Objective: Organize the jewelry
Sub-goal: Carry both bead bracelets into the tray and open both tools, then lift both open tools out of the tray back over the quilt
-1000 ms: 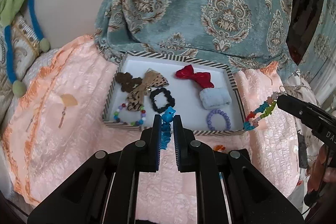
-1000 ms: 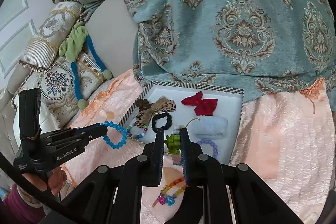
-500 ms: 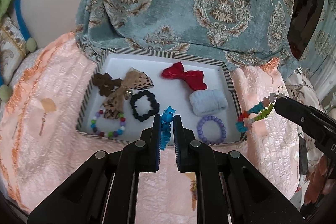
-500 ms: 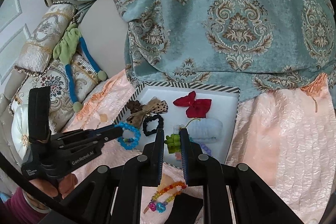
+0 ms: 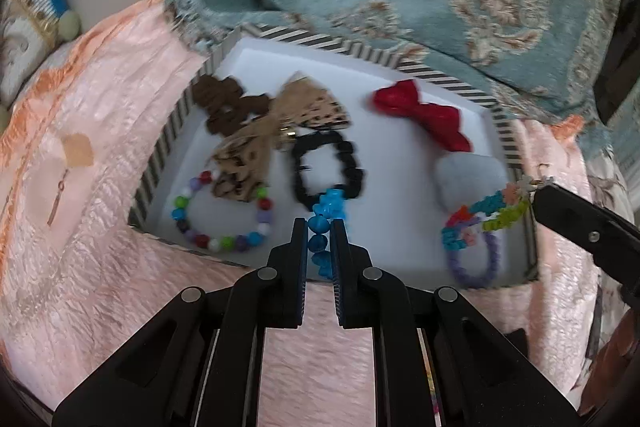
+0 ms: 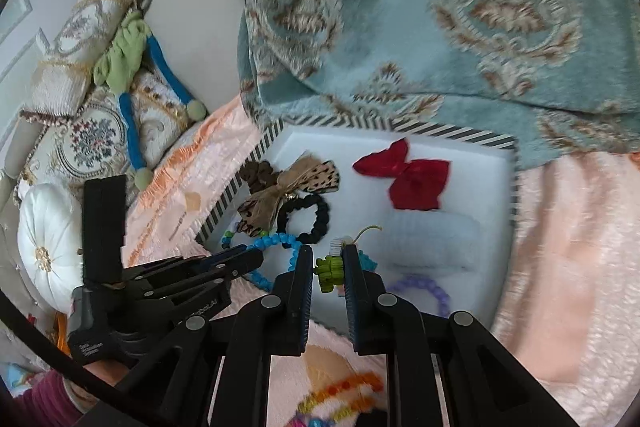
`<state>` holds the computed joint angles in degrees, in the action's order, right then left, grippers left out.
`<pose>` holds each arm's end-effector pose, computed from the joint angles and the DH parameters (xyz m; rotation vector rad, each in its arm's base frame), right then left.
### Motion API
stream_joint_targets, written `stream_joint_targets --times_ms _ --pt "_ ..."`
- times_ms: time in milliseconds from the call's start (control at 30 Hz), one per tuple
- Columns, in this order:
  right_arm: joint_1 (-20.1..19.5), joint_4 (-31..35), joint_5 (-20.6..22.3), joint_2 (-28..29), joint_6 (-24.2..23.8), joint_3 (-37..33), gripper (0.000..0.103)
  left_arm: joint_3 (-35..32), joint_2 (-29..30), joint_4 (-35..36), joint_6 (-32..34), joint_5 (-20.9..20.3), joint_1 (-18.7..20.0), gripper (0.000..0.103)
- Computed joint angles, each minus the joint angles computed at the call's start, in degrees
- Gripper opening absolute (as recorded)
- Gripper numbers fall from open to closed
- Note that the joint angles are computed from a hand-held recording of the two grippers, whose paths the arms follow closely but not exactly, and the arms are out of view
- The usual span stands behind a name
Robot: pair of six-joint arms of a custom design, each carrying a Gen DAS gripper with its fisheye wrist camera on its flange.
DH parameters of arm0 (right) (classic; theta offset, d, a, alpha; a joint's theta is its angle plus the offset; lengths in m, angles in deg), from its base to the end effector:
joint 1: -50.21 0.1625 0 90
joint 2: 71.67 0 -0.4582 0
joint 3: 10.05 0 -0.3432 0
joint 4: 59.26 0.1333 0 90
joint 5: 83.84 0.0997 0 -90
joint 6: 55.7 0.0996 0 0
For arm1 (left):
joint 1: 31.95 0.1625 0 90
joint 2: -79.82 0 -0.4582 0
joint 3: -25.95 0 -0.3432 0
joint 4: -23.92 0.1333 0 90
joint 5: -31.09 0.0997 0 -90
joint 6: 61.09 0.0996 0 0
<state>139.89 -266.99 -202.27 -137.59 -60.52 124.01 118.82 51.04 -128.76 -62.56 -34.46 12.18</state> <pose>0.0834 -0.4465 0.2814 -0.1870 -2.4165 1.0836 -0.3443 -0.5772 -0.0187 1.0396 2.5282 -0.2070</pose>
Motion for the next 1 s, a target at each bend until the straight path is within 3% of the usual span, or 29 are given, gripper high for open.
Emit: stream_joint_targets --times_ms 367,633,800,933,1000 --pt "-4.5 11.0 -2.8 5.0 -0.4 -12.0 0.014 -0.2 1.5 -3.0 -0.3 2.3 1.3 0.010" --pt "-6.4 15.2 -2.4 6.1 2.0 -14.7 0.014 -0.2 2.1 -4.3 0.4 2.9 1.5 0.011" --pt "-6.1 13.0 -1.0 3.4 3.7 -11.2 0.018 0.4 2.0 -6.4 1.3 3.1 1.5 0.026" --pt "-5.0 10.7 -1.1 1.9 3.8 -8.6 0.019 1.3 1.5 -7.4 1.5 3.6 1.1 0.043" --pt "-4.1 8.3 -1.1 1.2 3.6 -6.4 0.027 2.0 1.1 -7.9 1.6 4.3 0.8 0.049"
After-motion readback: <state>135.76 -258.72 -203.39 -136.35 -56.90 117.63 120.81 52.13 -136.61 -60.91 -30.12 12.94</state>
